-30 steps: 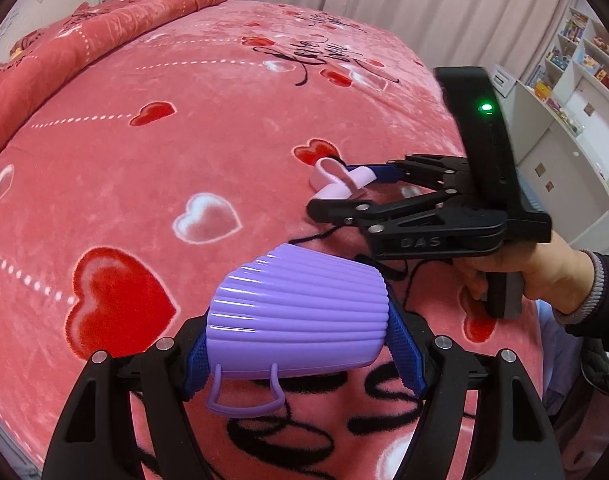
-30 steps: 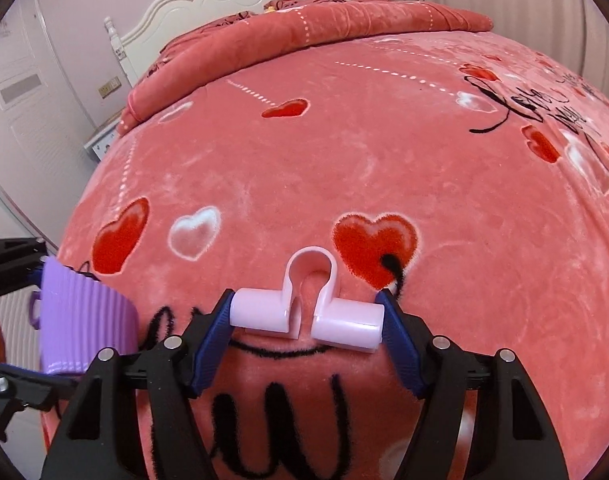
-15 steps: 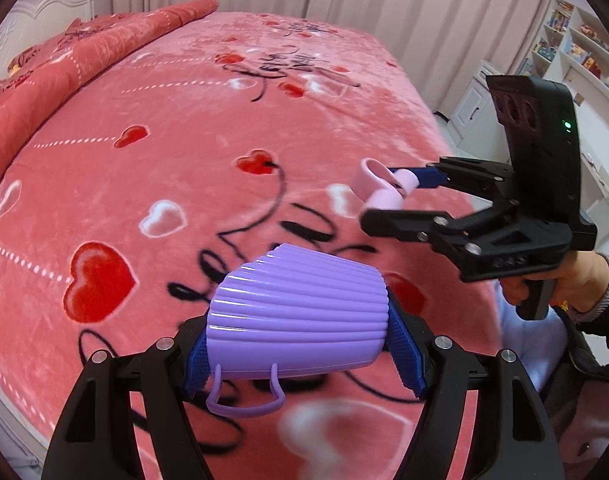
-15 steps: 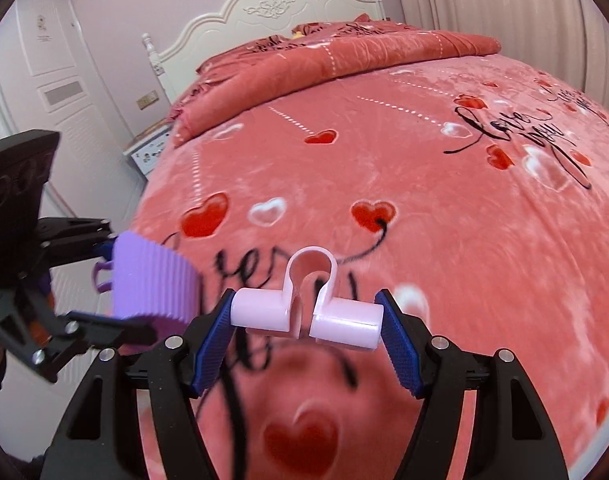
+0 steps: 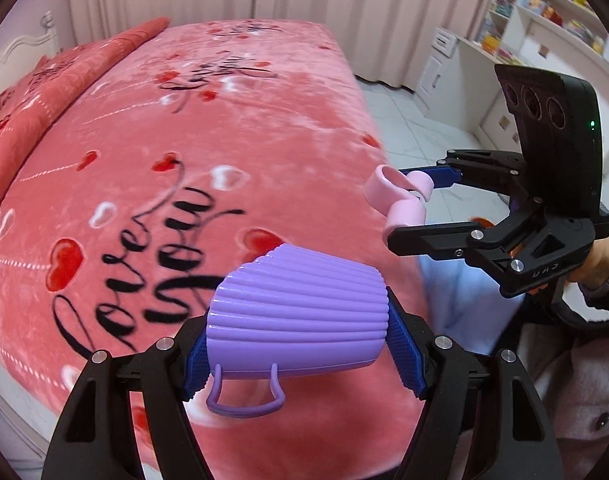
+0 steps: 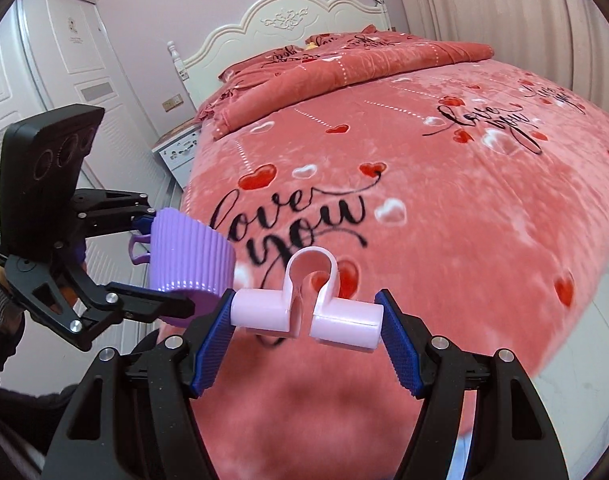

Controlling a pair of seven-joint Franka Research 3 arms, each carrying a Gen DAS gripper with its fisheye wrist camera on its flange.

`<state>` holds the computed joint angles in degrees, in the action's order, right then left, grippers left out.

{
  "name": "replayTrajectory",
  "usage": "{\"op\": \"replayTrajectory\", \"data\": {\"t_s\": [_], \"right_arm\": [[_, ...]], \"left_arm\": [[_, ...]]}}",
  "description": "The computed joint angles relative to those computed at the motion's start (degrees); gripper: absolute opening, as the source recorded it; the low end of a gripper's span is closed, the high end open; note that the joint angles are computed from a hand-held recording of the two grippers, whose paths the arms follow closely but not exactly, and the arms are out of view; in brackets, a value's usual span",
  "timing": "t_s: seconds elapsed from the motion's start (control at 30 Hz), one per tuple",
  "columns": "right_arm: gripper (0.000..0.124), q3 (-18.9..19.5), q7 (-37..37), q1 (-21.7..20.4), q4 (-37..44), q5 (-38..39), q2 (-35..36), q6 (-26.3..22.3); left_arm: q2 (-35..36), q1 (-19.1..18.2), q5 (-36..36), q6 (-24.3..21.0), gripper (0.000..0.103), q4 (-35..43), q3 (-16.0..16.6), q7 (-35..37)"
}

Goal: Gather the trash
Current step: 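Carry the purple cup and pink clip over the orange bucket with both tools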

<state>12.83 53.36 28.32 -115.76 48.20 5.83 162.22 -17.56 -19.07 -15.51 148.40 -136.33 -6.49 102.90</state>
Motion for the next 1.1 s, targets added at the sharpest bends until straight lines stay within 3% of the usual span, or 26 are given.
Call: {"op": "replayTrajectory", "data": {"t_s": [0.13,0.37,0.63,0.83,1.1], "right_arm": [[0.069,-0.44,-5.09,0.54,-8.54,6.77,-7.91,1.05],[0.069,-5.05,-7.89,3.39,-21.61,14.29,-20.15,4.21],[0.069,-9.54,-2.28,3.21,-33.65,10.88,-31.78,7.20],[0.069,-12.08,5.18,-0.60,-41.95,3.94,-40.54,8.42],[0.069,-13.28,14.80,-11.63,-51.17,-6.47,-51.11,6.01]], "left_arm": [[-0.71,-1.86,1.15,-0.70,0.074,-0.42,-2.53,-2.27],[3.20,-5.60,1.96,-0.67,0.074,3.25,-5.09,-2.80],[11.79,-7.83,2.19,-0.26,0.074,12.08,-8.73,-0.40],[20.71,-7.80,1.82,-1.91,0.074,21.44,-12.18,3.22],[34.43,-8.49,4.22,-6.28,0.074,36.45,-17.13,6.30]]}}
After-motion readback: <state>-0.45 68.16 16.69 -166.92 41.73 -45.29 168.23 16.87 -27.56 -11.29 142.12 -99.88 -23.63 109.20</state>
